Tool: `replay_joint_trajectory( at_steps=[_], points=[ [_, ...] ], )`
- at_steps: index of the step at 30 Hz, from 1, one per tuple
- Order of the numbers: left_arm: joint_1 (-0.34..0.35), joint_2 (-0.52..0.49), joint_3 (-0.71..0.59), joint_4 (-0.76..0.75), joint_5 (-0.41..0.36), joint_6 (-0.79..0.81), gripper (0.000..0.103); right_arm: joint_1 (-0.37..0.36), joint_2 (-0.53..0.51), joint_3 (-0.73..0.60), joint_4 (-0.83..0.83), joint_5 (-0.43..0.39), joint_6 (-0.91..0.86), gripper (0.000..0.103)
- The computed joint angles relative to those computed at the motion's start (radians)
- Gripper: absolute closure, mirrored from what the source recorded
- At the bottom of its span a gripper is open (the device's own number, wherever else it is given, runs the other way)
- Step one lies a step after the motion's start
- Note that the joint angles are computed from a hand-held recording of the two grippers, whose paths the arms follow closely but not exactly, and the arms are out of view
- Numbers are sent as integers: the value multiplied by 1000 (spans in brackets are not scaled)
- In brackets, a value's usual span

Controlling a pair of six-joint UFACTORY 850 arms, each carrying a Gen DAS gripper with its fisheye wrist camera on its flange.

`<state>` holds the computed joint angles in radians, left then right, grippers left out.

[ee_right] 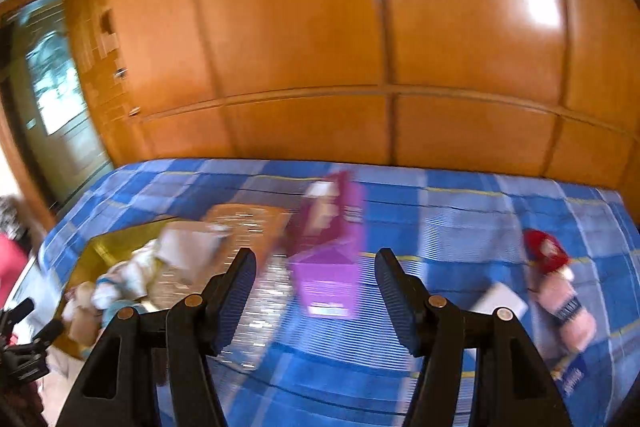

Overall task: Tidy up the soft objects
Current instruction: 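Move both tools back from the tray toward the remaining bed items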

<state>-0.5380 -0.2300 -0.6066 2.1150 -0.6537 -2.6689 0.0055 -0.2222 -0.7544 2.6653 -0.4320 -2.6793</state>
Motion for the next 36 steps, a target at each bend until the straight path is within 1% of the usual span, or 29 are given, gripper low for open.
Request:
replay_joint_trajectory(
  at_steps=[4,10,15,17,19,22,23,25,28,29,34,36],
  points=[
    [-22,-2,-15,6,10,31,7,-69,-15,-1,74,6,-43,41],
    [-60,-9,-40,30,37,70,7,-161,-34,-3,142,-4,-60,41],
    [-95,-26,-72,58,59,102,7,-240,-64,-16,188,-17,-31,41],
    [-106,-32,-86,82,77,110,7,-267,-79,-22,236,-26,-42,41],
    [-116,-42,-106,111,103,114,11,-291,-96,-26,328,-40,-83,41],
    [-131,-70,-155,176,173,117,14,-320,-114,-24,423,-67,-100,41],
    [-137,-78,-169,192,187,119,14,-334,-119,-23,449,-74,-84,41],
    [-148,-99,-208,283,243,91,17,-368,-117,-15,409,-94,22,41],
    [-169,-138,-275,345,299,92,17,-394,-107,2,413,-120,80,41],
    [-175,-156,-307,402,333,61,17,-407,-105,7,386,-125,130,41],
    [-210,-236,-440,472,403,81,17,-460,-86,46,365,-182,265,41],
    [-220,-285,-512,514,437,65,17,-492,-85,59,327,-203,357,41]
  ],
)
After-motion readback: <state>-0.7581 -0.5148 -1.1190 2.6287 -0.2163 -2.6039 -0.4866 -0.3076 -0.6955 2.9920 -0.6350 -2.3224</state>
